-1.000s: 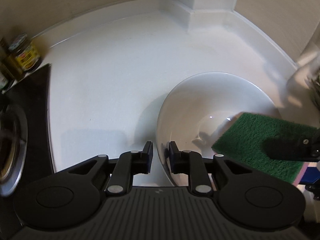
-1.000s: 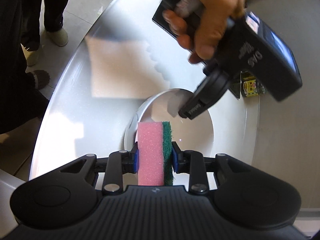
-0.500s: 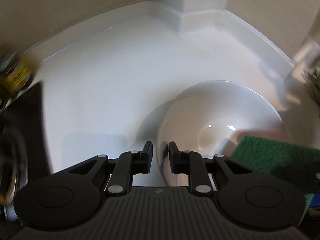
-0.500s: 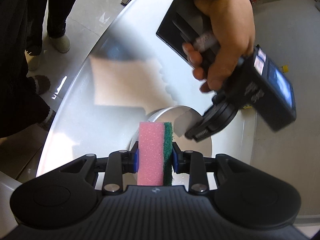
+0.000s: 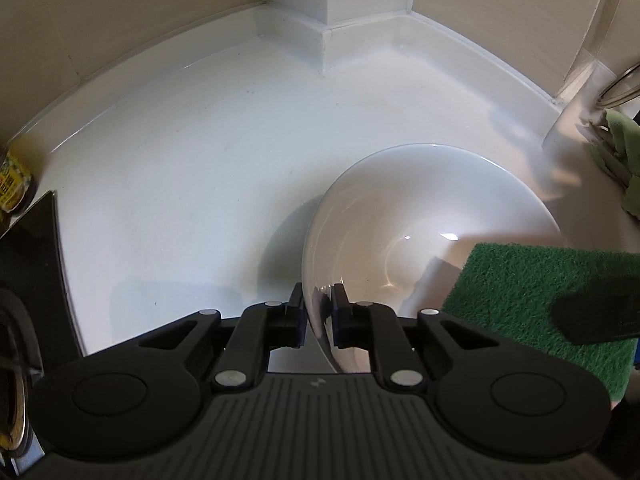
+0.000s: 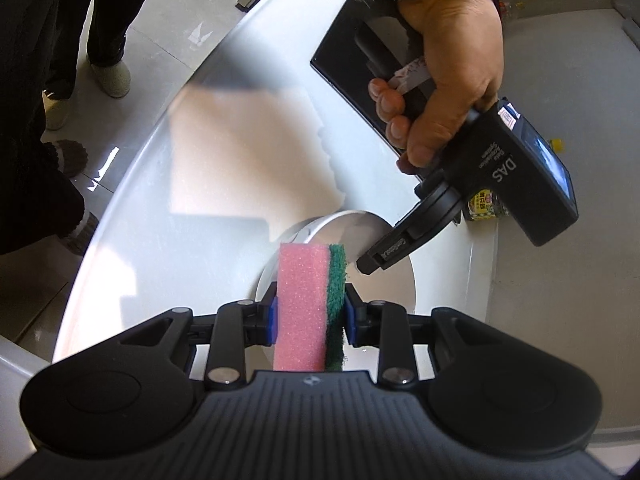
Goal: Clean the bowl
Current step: 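Hold the bowl with the left gripper while the right gripper scrubs its inside with the sponge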
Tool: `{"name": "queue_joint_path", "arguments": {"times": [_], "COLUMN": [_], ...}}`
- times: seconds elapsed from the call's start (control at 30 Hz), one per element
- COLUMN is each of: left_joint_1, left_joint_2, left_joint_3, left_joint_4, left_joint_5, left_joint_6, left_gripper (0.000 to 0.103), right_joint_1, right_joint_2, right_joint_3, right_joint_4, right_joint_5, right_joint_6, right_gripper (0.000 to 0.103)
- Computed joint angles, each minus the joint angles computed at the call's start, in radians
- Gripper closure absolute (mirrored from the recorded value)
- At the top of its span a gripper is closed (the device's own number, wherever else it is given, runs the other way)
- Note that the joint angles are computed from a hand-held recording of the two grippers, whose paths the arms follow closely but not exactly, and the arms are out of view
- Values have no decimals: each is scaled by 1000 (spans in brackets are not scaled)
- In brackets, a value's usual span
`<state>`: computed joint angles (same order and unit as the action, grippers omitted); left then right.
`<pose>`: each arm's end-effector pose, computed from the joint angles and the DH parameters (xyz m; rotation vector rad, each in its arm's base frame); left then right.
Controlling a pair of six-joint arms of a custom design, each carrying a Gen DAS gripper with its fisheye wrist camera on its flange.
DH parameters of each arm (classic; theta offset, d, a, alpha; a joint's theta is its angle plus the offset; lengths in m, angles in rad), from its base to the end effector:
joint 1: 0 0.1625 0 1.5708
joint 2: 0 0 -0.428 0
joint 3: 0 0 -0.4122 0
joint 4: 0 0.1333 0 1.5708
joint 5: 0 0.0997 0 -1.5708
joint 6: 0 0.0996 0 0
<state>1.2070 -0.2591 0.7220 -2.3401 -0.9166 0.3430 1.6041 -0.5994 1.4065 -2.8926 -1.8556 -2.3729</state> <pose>-0.1395 -0.9114 0.0428 0.7318 2.3570 -0.3892 0.1310 -0.7684 0.0721 2.3538 -1.0102 -0.0749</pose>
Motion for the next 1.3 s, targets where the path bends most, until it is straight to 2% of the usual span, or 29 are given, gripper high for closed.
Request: {"name": "queue_joint_path", "arguments": {"times": [0.13, 0.23, 0.37, 0.47, 0.57, 0.67, 0.73, 0.83, 0.93, 1.2, 1.3], "left_joint_1": [-19, -26, -19, -4, 5, -9, -25, -38, -43, -40, -37], "left_joint_2": [-56, -82, -42, 9, 38, 13, -20, -33, -24, -22, -18], "left_joint_3": [123, 189, 110, -28, -99, -18, 80, 135, 136, 116, 101], "left_joint_4": [-78, -136, -85, 44, 87, -1, -84, -126, -147, -113, -97], "left_joint_5": [52, 59, 52, 9, -18, 36, 80, 125, 149, 134, 122], "left_joint_6": [-159, -190, -97, -19, 9, -46, -93, -142, -108, -21, 47], "left_gripper": [84, 86, 90, 88, 89, 85, 86, 88, 89, 88, 85], "right_joint_1": [2, 8, 9, 3, -2, 0, 0, 3, 4, -1, -2], "right_joint_2": [3, 4, 5, -2, 1, 5, 7, 12, 15, 9, 5], "right_joint_3": [0, 1, 7, 11, 2, -3, -3, -8, -5, 2, 6], "right_joint_4": [-11, -19, -28, -27, -36, -35, -35, -32, -43, -46, -44], "right_joint_5": [-10, -19, -13, -3, -3, -6, -6, -14, -18, -10, -9], "right_joint_6": [2, 1, -2, -9, -20, -13, -12, -9, -22, -21, -22], "right_gripper": [76, 76, 76, 76, 76, 76, 76, 76, 76, 76, 76]}}
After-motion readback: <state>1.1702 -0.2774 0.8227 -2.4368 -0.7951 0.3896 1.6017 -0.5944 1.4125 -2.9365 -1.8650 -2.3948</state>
